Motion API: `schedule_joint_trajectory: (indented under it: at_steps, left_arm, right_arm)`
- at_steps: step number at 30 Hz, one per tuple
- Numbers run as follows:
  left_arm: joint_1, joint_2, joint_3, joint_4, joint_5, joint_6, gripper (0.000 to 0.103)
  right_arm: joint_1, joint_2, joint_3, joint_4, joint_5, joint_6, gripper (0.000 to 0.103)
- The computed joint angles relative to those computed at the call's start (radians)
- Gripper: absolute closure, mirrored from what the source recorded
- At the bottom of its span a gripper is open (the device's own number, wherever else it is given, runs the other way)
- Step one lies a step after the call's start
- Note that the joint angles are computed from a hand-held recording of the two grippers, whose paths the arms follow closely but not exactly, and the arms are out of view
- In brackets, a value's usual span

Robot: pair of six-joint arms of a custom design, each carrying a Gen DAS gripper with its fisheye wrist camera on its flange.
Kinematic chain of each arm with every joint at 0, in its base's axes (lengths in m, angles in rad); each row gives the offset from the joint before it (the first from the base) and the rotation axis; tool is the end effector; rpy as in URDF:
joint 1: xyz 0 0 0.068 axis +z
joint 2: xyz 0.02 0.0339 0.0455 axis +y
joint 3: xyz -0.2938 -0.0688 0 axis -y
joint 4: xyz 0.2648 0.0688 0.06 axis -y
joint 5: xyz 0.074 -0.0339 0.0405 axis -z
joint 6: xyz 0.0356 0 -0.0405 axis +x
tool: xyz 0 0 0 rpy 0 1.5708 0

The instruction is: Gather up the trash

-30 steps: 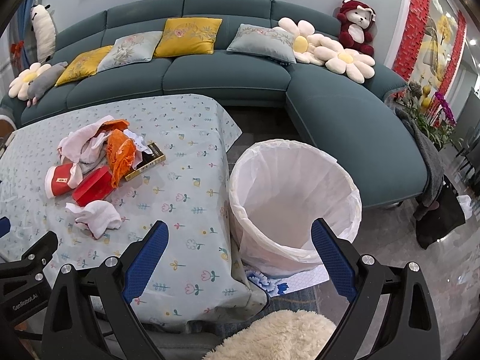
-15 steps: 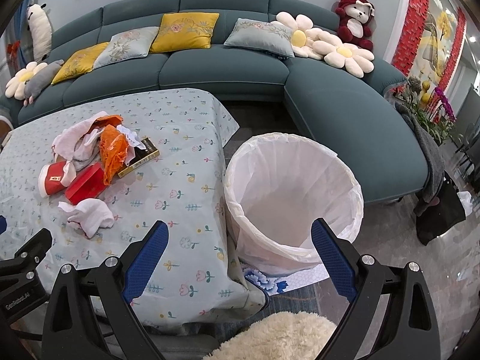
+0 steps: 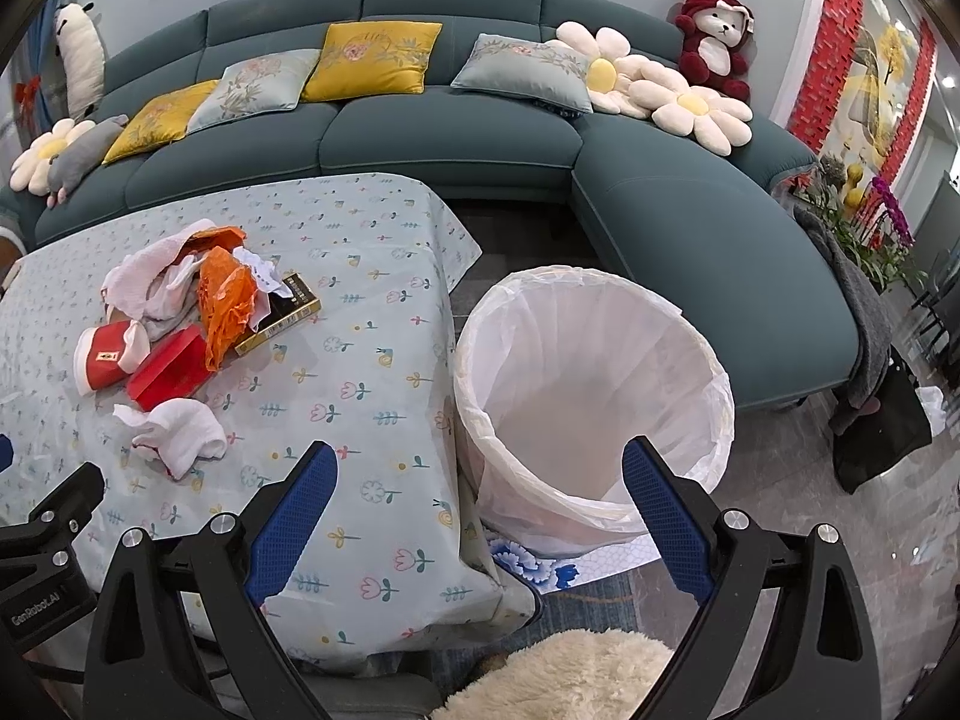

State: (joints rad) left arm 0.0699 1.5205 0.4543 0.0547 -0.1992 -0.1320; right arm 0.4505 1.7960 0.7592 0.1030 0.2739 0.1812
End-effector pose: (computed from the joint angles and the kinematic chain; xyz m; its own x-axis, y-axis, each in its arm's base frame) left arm 0.2425 0.0240 0.1118 -0.8154 -0.1864 -0.5480 -0.2830 0.9543 0.0964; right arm 0.3071 0.1378 0.1154 -0.7613 -0.1755 -0.6242 -0.1394 0.9845 -0.1067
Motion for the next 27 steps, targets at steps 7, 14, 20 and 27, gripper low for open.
schedule_joint_trajectory:
  at_steps: [7, 14, 20, 27]
  left_arm:
    - [0.009, 0.01, 0.003, -0.001, 0.013, 0.003, 0.007]
    - [0.019, 0.011, 0.002, -0.002, 0.032, 0.006, 0.007]
    - [0.07, 0.018, -0.003, 0.014, 0.068, 0.015, 0.007]
    - [0.142, 0.059, 0.004, 0.032, 0.096, 0.05, 0.007]
  right_arm:
    - [0.002, 0.004, 0.004, 0.001, 0.003, 0.002, 0.012]
    - [0.011, -0.001, 0.006, -0.012, 0.009, 0.013, 0.011]
    - [0.012, 0.0, 0.005, -0.018, 0.005, 0.021, 0.01]
    - [0.032, 0.017, 0.016, -0.023, 0.0, 0.017, 0.01]
